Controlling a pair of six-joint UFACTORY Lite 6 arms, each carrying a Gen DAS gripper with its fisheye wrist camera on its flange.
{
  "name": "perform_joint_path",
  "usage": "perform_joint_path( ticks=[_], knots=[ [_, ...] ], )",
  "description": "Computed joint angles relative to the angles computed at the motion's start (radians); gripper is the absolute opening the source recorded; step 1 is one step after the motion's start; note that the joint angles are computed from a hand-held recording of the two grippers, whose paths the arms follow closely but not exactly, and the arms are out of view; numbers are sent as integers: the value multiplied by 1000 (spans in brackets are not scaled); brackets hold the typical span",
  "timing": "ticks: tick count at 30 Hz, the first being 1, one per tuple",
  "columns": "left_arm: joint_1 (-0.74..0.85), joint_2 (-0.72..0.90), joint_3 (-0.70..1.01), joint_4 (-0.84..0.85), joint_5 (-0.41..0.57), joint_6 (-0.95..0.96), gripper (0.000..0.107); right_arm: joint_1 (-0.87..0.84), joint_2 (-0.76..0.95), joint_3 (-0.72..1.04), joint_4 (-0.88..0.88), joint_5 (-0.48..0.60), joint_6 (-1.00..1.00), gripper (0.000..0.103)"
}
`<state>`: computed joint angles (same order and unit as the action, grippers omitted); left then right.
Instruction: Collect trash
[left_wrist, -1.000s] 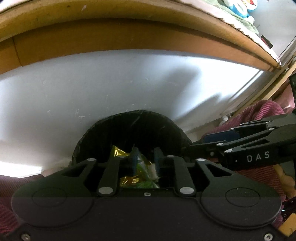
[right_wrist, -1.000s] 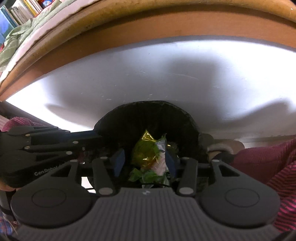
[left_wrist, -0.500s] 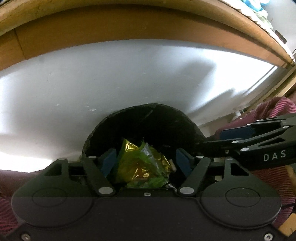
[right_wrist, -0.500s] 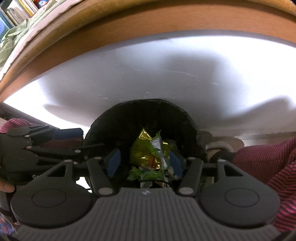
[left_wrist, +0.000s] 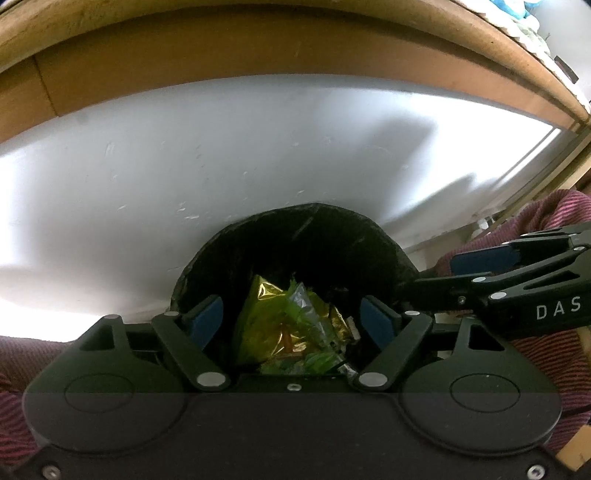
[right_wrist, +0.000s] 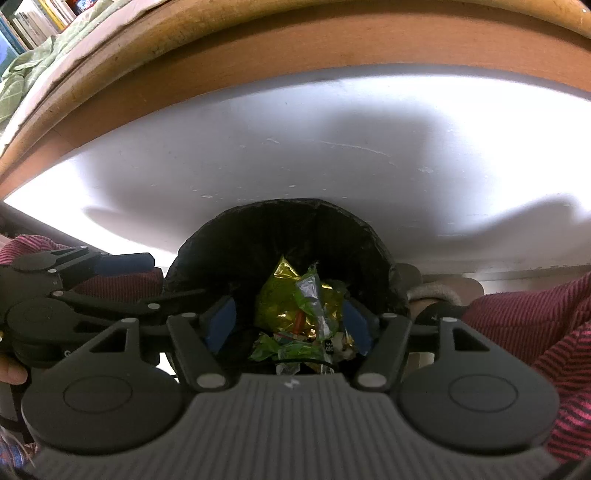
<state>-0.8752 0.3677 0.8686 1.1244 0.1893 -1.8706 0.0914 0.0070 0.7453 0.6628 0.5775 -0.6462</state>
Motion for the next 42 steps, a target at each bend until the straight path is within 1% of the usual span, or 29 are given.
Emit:
perform_joint_path(
  ticks=[5,10,16,23,29,42],
  knots=[
    [-14,17,25,-78,42,78,82,-1,0,-1,3,0,-5,77],
    [-13,27,33,-107,50,101,82,-1,2,0,3,-1,-4,78],
    [-14,26,31,-98,54,94,84,-4,3,-2,5,-1,-8,78],
    [-10,32,41,-165,61,152,85,-3,6,-2,8,-4,-11,78],
    [-10,40,48,-195,81,182,89,-5,8,0,9,-2,-14,78],
    [1,45,42,-186,55,169,90,-8,9,-1,8,-3,-15,78]
  ],
)
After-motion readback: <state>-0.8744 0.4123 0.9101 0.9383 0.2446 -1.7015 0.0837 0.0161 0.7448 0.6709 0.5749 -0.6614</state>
